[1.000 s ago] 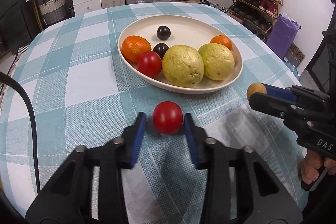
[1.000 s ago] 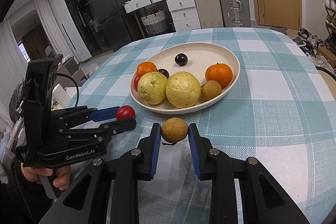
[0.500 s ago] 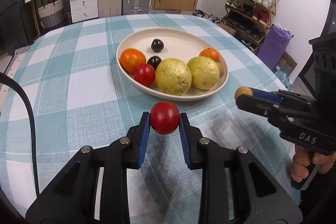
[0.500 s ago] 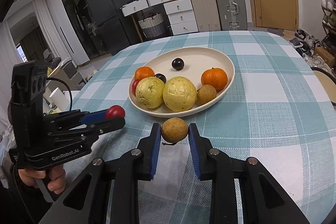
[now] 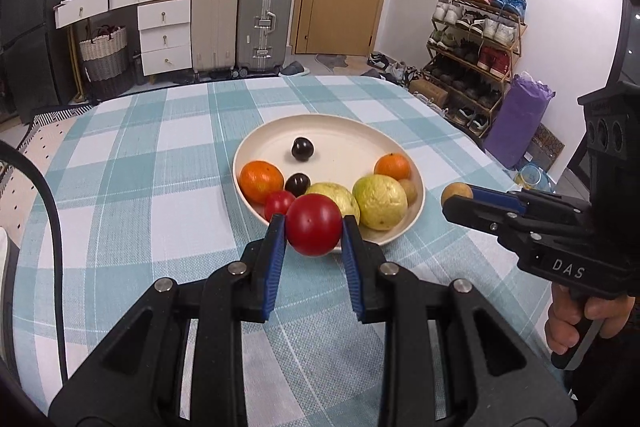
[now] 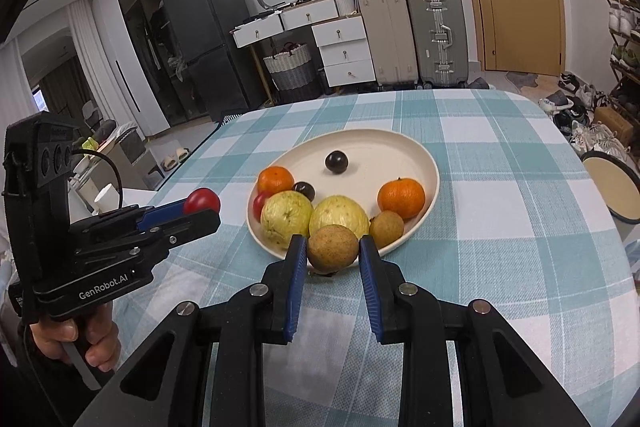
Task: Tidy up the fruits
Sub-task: 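Carry the brown fruit and red tomato over the plate with both tools, then lower both fruits onto the plate and open both tools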
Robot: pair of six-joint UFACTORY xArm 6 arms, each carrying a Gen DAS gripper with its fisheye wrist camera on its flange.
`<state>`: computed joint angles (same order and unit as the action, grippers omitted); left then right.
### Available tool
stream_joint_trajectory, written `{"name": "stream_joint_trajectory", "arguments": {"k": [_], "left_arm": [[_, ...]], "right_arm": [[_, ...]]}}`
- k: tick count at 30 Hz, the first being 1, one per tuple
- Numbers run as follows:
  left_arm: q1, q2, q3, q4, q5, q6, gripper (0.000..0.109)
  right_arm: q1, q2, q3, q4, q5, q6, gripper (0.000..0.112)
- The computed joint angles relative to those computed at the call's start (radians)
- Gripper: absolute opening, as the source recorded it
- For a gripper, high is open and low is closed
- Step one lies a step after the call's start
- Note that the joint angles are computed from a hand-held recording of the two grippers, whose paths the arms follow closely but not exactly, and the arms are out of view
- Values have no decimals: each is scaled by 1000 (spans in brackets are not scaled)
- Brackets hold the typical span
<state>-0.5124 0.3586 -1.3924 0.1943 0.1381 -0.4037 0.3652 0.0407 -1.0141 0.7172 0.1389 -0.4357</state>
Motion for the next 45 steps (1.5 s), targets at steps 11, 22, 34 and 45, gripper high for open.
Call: {"name": "stream_joint_trajectory", "arguments": {"k": [11,22,34,45], "left_arm": [[1,96,-146,-63,33,68,25],[0,240,-355,-168,112,173,25],[-10,384,-561,-159,205,176,25],[-14,451,-650,-155,242,159,25]], "right_arm": [[-30,93,-104,-70,20,52,28],[-46,181,-200,-123,34,125,28],[-58,242,-277,-60,51,70,28],[-65,292,-325,-84,69,94,28]]}}
